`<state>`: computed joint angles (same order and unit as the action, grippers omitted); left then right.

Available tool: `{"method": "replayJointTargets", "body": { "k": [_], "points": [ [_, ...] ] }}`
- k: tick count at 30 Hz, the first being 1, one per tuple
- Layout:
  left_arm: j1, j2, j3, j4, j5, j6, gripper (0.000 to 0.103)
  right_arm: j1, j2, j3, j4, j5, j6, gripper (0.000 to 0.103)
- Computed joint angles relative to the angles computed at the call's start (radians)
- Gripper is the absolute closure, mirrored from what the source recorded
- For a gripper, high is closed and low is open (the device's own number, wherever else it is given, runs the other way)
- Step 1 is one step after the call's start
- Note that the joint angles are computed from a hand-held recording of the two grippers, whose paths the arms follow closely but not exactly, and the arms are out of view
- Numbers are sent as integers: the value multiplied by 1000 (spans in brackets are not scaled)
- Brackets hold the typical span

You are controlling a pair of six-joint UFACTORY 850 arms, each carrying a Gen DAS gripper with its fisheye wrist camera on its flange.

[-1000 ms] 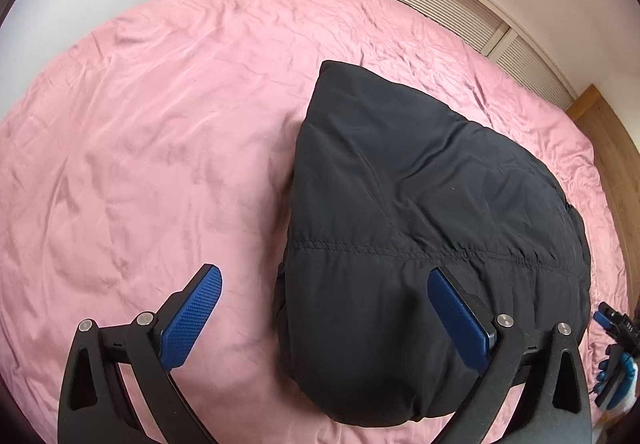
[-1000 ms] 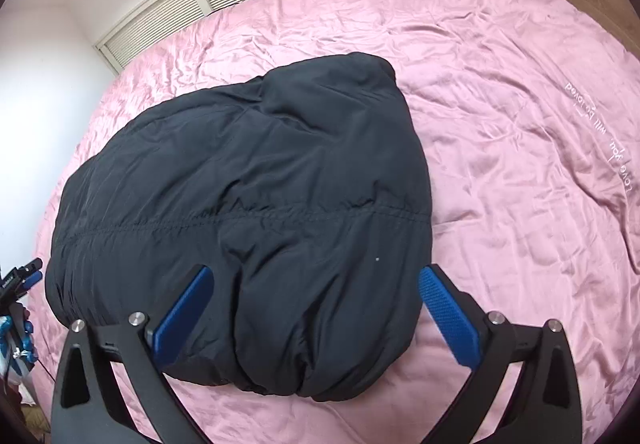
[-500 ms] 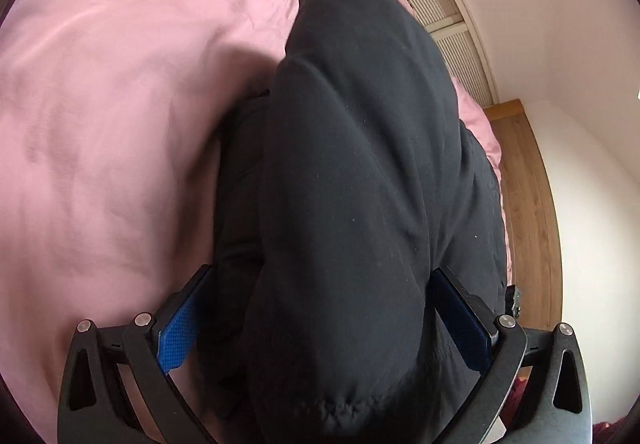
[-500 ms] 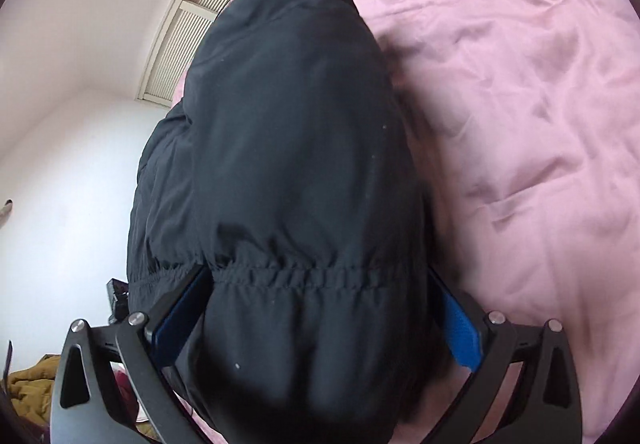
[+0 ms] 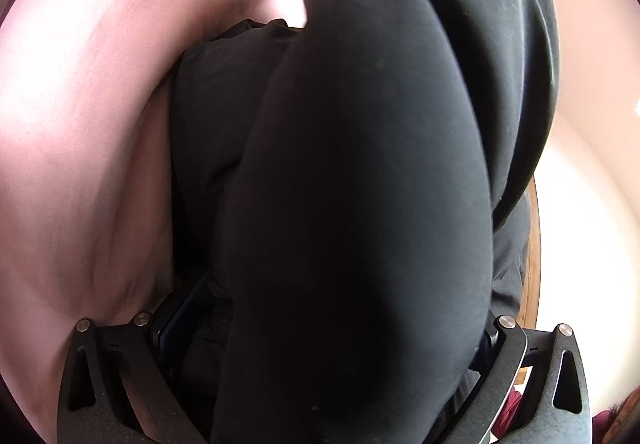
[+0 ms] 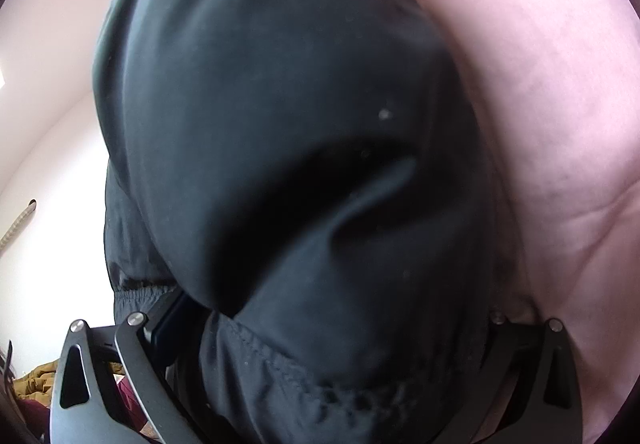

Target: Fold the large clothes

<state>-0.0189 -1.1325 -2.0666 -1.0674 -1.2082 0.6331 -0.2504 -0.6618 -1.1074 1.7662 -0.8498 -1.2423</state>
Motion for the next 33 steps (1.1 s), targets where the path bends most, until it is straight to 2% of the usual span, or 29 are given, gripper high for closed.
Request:
{"method": "replayJointTargets", "body": {
  "k": [2, 5, 7, 8, 10, 11, 13, 16, 20, 22, 27, 33],
  "points": [
    [-8, 25, 38, -5, 30, 17, 1, 5, -11, -12, -5, -15, 7, 0],
    [-20, 71, 102, -7, 88, 41, 3, 25, -7, -13, 19, 5, -4, 1],
    [-24, 108, 153, -39, 113, 72, 23, 34, 8, 2, 51, 6, -18, 21],
    [-25, 128, 182, -59, 126, 87, 30, 40, 13, 8, 71, 2, -26, 27],
    [-32, 168, 228, -81, 158, 106, 54, 49, 24, 14, 89, 2, -25, 45],
    [-36, 189, 252, -91, 172, 115, 59, 55, 35, 19, 92, 5, -20, 48],
    [-49, 233, 295, -100, 203, 134, 72, 68, 51, 16, 86, 18, -7, 63],
    [-66, 284, 335, -119, 220, 148, 79, 100, 92, 9, 75, 71, -14, 74],
    [-70, 371, 411, -238, 178, 259, 82, 140, 155, -13, 75, 123, -55, 79],
    [-68, 418, 457, -304, 134, 312, 83, 154, 173, -26, 83, 126, -70, 80],
    [-61, 532, 559, -350, 82, 362, 83, 187, 248, -15, 83, 119, -92, 82],
    [-30, 658, 683, -356, 40, 346, 83, 189, 382, 89, 132, 73, -92, 82]
  ]
}}
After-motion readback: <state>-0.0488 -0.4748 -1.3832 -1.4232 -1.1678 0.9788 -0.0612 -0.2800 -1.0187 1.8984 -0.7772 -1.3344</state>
